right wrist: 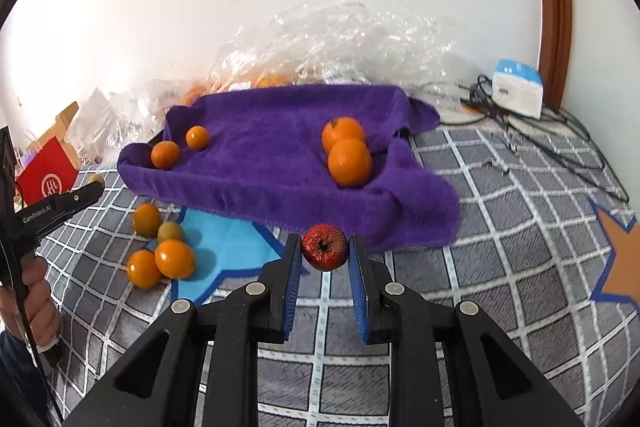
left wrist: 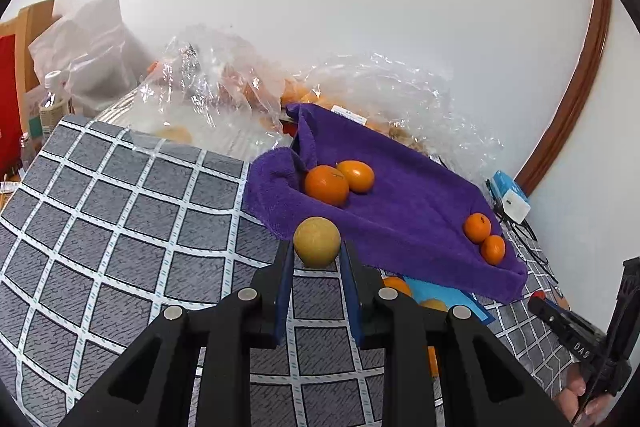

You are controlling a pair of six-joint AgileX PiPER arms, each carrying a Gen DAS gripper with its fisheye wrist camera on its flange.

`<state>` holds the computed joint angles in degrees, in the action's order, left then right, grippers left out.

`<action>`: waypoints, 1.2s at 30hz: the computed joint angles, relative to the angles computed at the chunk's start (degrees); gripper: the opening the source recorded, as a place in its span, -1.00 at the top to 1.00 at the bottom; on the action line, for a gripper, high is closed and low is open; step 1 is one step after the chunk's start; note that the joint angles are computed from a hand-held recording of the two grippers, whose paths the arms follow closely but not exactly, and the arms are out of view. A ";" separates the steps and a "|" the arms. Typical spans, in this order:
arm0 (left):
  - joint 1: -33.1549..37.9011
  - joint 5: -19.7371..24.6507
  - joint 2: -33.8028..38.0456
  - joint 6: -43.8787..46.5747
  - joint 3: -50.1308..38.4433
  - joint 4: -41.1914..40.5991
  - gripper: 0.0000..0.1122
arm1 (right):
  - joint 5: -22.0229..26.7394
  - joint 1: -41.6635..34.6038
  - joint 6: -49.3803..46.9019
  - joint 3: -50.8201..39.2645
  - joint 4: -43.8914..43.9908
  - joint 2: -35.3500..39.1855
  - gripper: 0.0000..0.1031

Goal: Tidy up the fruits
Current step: 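Lift and carry both held fruits over the purple towel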

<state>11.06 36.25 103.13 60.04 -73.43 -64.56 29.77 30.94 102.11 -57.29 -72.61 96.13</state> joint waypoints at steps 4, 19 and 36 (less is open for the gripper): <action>0.24 0.24 0.20 -0.52 -0.35 0.10 0.60 | 0.99 0.36 -3.65 -2.38 1.67 -0.53 0.55; 1.90 0.27 1.75 -3.22 -2.45 0.15 0.60 | -1.96 -7.22 -33.26 -20.98 26.04 10.70 0.55; -6.65 8.95 10.06 -26.61 -26.15 25.28 0.60 | -0.26 -11.83 -47.22 -29.38 42.37 18.19 0.55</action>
<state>4.41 45.20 113.19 33.43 -99.58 -39.28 29.51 19.11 54.89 -86.67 -30.24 114.32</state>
